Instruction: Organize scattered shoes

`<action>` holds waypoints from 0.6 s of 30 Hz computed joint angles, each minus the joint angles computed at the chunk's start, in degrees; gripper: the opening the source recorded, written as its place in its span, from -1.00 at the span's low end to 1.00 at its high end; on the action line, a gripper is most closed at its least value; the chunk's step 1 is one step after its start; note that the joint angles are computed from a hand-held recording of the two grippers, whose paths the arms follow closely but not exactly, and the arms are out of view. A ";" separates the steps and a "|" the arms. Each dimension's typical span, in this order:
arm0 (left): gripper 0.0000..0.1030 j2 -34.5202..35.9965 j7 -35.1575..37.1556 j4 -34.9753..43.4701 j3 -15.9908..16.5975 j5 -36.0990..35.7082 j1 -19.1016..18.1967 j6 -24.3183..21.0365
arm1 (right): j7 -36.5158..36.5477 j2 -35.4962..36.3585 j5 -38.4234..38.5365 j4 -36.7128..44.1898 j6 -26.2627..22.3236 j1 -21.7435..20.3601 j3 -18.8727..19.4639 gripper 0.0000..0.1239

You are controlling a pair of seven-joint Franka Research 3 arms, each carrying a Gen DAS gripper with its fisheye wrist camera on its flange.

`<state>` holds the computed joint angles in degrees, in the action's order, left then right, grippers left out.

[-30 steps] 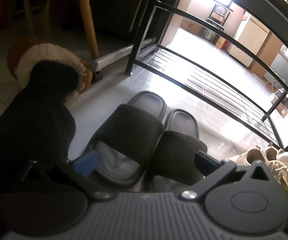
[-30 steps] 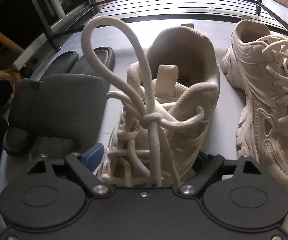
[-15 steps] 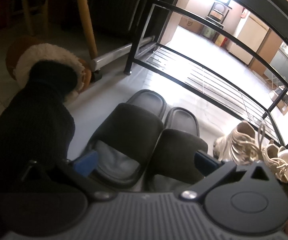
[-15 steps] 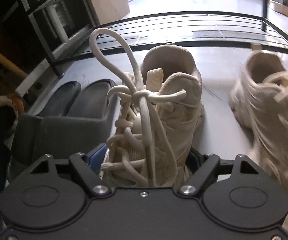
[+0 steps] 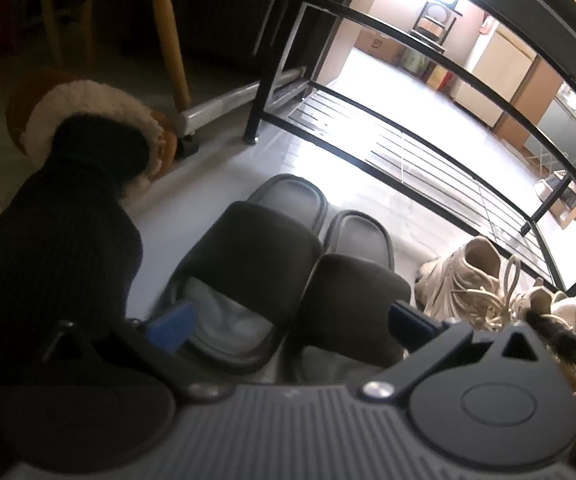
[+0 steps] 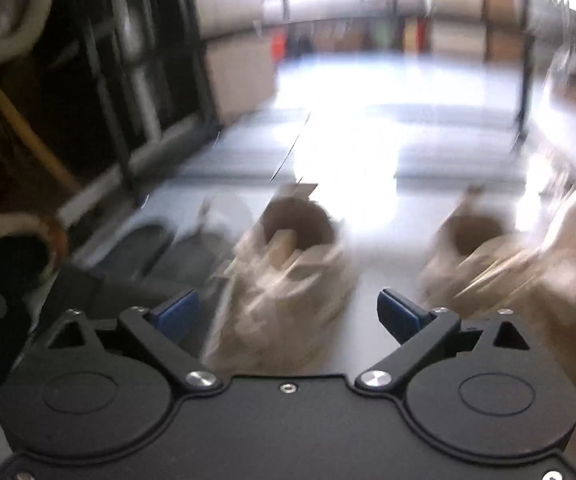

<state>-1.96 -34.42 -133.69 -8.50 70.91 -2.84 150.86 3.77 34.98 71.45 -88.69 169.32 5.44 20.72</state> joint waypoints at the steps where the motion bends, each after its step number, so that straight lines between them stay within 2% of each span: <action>1: 0.99 0.08 0.10 0.06 0.00 -0.11 -0.01 0.01 | -3.60 0.21 2.15 0.12 0.98 -0.99 1.21 0.61; 2: 0.99 0.16 0.21 0.13 0.01 -0.22 -0.02 0.02 | -3.18 0.86 0.28 0.58 3.98 -0.33 0.41 0.61; 3: 0.99 0.23 0.32 0.20 0.02 -0.34 -0.03 0.03 | 1.25 1.43 -5.60 0.73 6.40 1.57 -2.39 0.61; 4: 0.99 0.31 0.43 0.27 0.04 -0.45 -0.05 0.03 | 7.15 1.43 -12.01 0.31 6.16 4.87 -7.19 0.62; 6: 0.99 0.30 0.53 0.32 -0.01 -0.54 -0.15 -0.17 | 11.57 2.30 -18.26 0.13 6.06 8.60 -12.70 0.62; 8: 0.99 0.26 0.67 0.32 -0.03 -0.68 -0.22 -0.32 | 16.26 3.50 -22.52 0.68 4.53 11.87 -17.64 0.62; 10: 0.99 0.23 0.91 0.30 -0.04 -0.93 -0.26 -0.42 | 26.58 6.41 -25.89 3.94 -0.06 18.19 -26.85 0.62; 12: 0.99 0.18 1.12 0.26 -0.05 -1.16 -0.29 -0.52 | 37.03 9.84 -30.41 7.86 -4.81 21.77 -32.98 0.62; 14: 0.99 0.07 0.96 0.18 -0.03 -1.10 -0.26 -0.56 | 45.13 13.53 -31.25 13.25 -10.22 22.26 -35.47 0.53; 18: 0.99 0.10 1.08 0.18 0.00 -1.08 -0.17 -0.34 | 46.09 14.43 -32.71 13.67 -7.87 21.75 -34.09 0.33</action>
<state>-1.85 -33.34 -133.51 -8.50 69.83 -3.01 150.52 49.86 49.41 38.74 -75.02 161.44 27.19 -13.37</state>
